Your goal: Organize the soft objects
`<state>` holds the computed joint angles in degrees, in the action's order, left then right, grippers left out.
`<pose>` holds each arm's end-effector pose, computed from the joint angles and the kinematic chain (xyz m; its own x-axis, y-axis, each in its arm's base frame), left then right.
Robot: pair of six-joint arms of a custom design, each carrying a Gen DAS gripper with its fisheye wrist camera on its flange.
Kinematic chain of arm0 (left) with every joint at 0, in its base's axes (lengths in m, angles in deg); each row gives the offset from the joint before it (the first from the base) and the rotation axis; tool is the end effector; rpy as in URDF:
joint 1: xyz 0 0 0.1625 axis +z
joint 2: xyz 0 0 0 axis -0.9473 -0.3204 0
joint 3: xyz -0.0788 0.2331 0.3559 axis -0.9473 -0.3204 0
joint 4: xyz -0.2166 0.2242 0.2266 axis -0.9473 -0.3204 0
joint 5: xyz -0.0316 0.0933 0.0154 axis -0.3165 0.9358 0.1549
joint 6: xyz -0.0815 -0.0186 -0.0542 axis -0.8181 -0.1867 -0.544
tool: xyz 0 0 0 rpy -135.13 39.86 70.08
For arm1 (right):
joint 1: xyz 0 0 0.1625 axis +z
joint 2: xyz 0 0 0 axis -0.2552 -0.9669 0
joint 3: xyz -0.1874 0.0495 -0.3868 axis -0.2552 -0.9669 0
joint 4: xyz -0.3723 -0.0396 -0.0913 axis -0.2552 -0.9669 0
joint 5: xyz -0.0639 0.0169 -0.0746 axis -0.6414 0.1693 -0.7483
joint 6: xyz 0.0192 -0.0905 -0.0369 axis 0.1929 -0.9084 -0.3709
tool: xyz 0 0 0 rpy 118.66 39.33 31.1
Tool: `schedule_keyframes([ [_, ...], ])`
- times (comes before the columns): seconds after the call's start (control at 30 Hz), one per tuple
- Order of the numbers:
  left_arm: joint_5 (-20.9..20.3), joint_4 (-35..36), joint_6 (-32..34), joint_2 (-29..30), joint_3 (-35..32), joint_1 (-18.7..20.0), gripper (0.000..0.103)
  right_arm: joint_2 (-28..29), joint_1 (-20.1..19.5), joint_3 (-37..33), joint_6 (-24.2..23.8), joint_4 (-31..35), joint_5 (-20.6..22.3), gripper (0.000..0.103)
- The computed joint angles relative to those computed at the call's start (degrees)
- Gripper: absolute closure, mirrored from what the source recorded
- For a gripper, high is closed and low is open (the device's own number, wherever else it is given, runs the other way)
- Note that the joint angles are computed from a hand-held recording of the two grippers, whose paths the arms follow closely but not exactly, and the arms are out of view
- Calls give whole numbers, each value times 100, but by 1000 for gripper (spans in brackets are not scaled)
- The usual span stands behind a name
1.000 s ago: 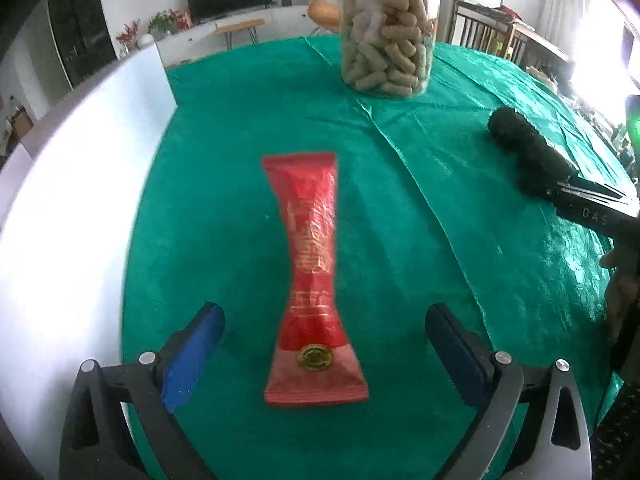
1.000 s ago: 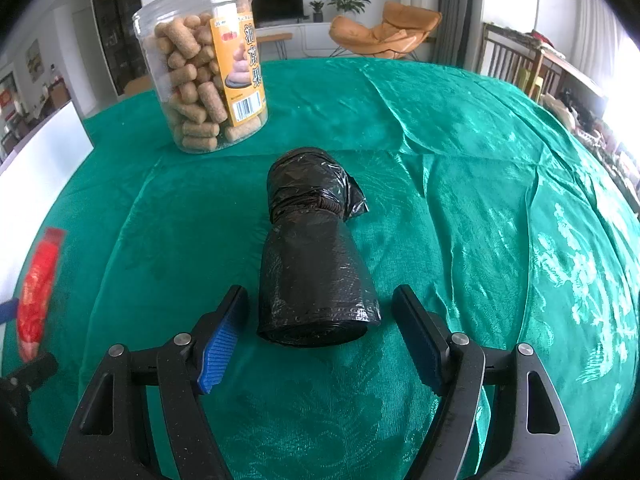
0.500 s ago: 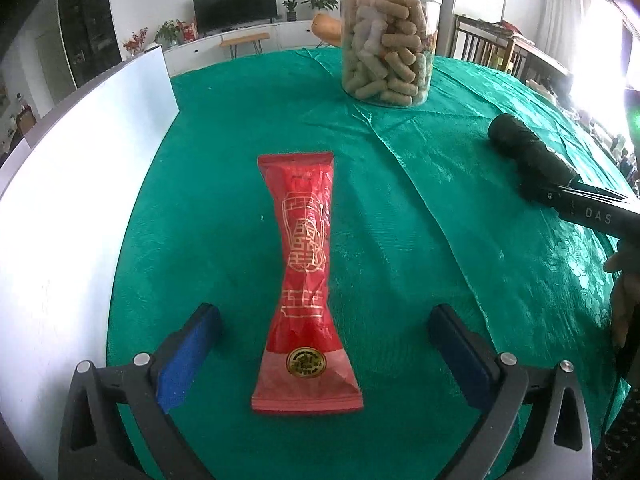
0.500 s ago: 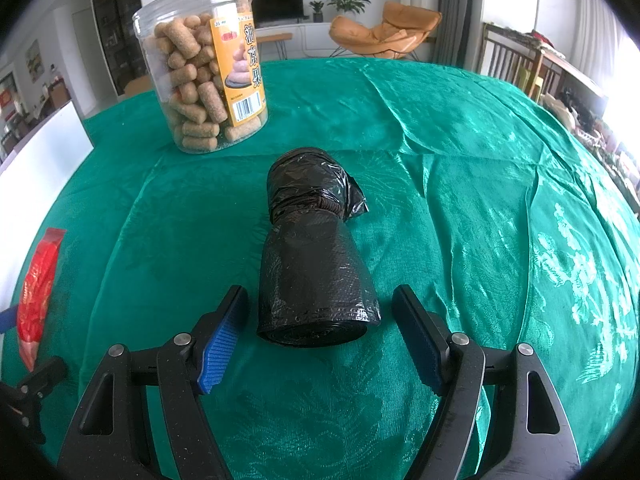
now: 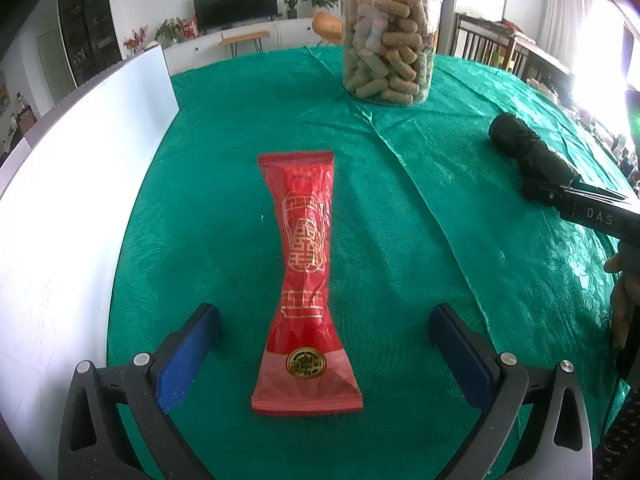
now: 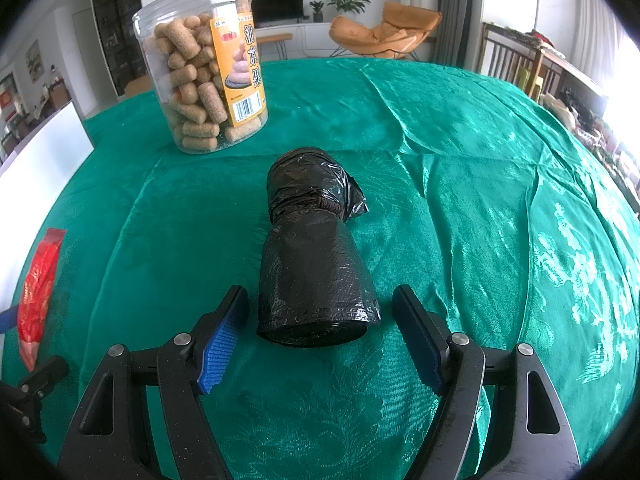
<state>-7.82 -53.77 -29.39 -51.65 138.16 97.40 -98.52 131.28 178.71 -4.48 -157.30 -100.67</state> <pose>-0.0715 -0.2669 0.2084 -0.7126 0.0296 -0.7010 0.4092 0.8291 -0.3810 0.2551 -0.3700 0.0368 -0.6959 -0.1677 0.6983 -0.5369 0.7673 -0.3508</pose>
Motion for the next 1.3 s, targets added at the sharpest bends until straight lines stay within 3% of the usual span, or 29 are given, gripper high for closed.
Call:
schedule_keyframes([
  [0.17,-398,263,176,114,-312,206,0,2,-15,0,-12,-14,19,25],
  [0.4,-679,1370,-288,-627,-495,-323,0,0,-14,3,-13,-15,17,25],
  [0.87,-749,1932,-617,-1214,-745,-496,0,0,-14,3,-11,-15,19,25],
  [1.13,-565,1426,-359,-1463,-930,-355,0,-2,-14,2,-9,-12,21,25],
  [1.3,-746,-150,787,-622,-943,559,0,-1,-12,-1,-11,-7,12,25],
])
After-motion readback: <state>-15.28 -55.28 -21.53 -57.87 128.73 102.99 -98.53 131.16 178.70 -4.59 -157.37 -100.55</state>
